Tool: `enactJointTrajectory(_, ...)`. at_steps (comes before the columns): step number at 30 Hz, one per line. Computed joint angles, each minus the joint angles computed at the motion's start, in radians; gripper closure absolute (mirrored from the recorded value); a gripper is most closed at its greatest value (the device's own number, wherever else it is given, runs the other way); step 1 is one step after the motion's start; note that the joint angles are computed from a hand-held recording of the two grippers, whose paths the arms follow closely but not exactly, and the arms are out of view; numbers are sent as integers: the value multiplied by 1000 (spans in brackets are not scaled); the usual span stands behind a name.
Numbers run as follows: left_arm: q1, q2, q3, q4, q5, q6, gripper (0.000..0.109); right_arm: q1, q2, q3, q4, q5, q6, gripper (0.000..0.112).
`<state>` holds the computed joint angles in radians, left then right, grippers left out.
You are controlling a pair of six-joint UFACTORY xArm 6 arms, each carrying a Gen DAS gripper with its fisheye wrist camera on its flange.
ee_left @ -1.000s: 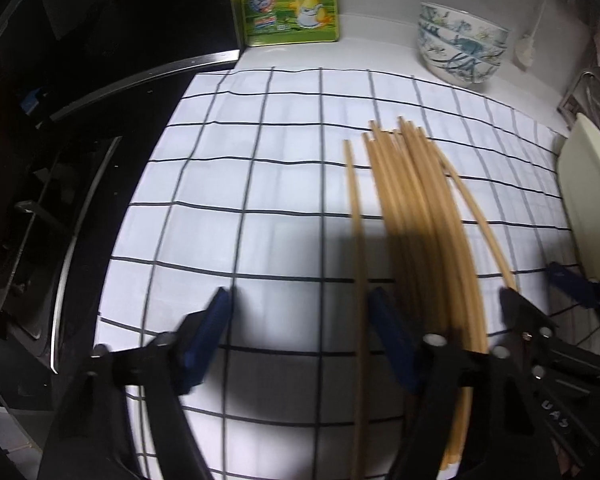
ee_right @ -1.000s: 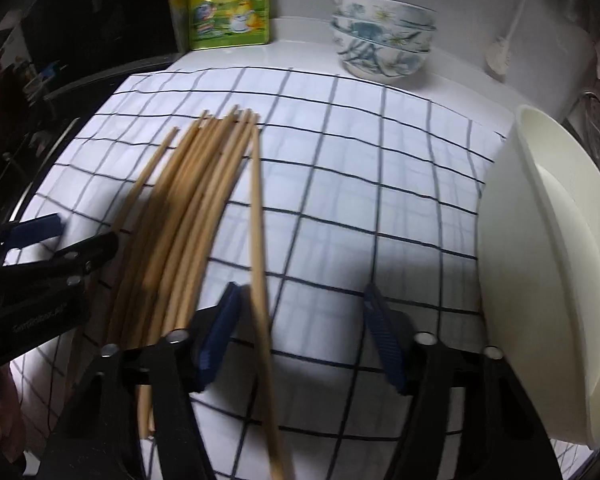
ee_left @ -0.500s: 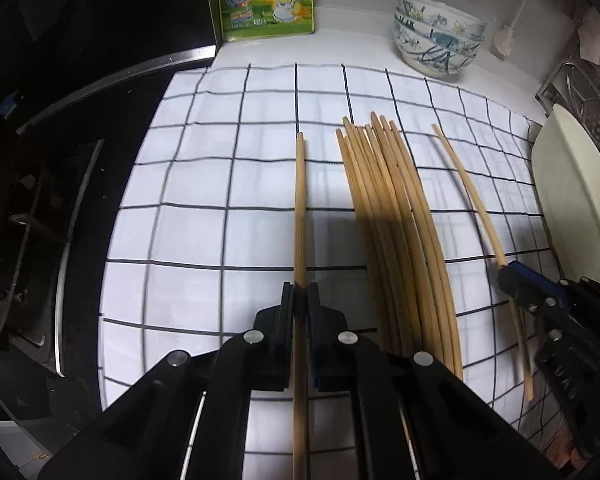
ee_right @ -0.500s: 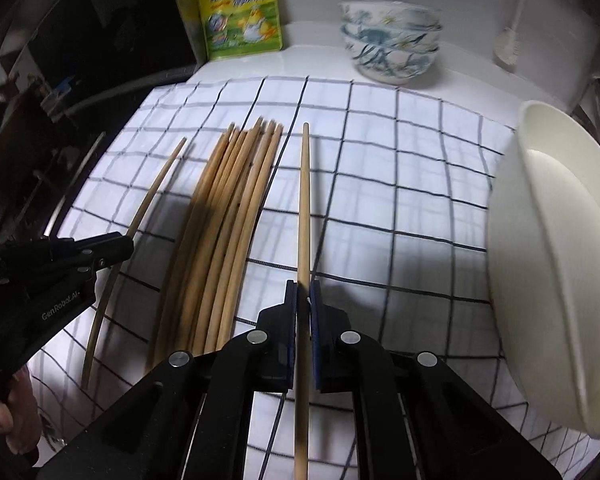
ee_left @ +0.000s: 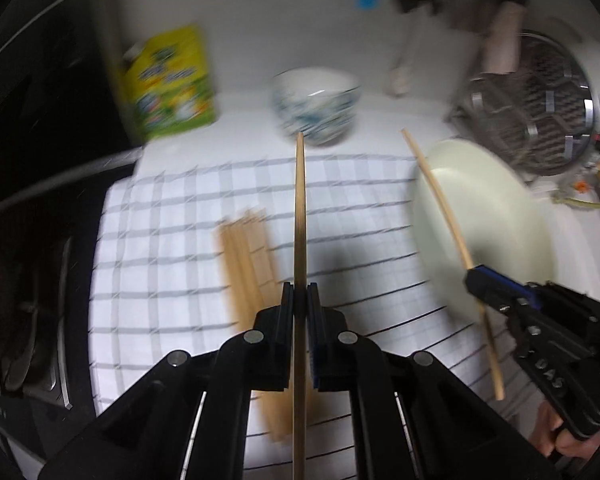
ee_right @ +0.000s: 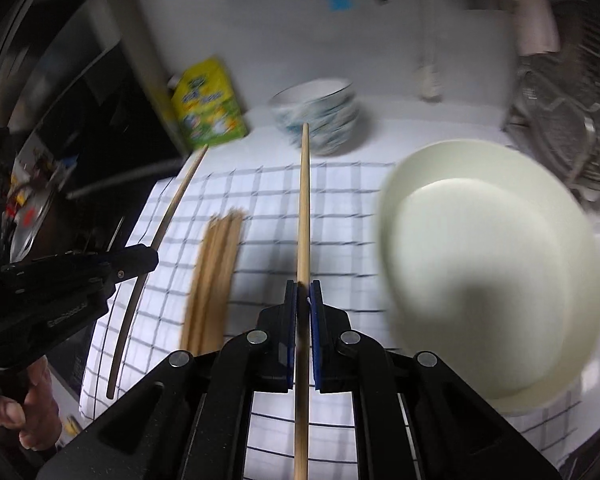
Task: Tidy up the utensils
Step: 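Carry both chopsticks over the cream basin and open both grippers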
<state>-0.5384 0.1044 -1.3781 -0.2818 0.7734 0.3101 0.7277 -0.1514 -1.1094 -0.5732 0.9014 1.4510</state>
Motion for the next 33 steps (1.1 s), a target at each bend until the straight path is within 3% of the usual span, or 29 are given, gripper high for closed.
enactJointTrajectory(10,-236,225,-316,-45,43,-73,101,-93,-415,340,-6,137,68,106)
enactJointTrajectory(19,-343,513,-657,53,154,-220,101,-297,-555,548,123,-34,-106,106)
enactJointTrajectory(25,-370,621,-774,112,187,-272,101,-388,-543,619,215,-155,-201,106)
enactJointTrajectory(29,-373,634,-775,107,182,-267,100,-413,-531,641,243,-182,-231,106)
enactJointTrajectory(31,-374,632,-768,120,177,-283,86,-416,-535,645,239,-175,-229,105)
enactJointTrajectory(33,-372,615,-742,138,157,-311,53,-414,-552,648,225,-162,-214,91)
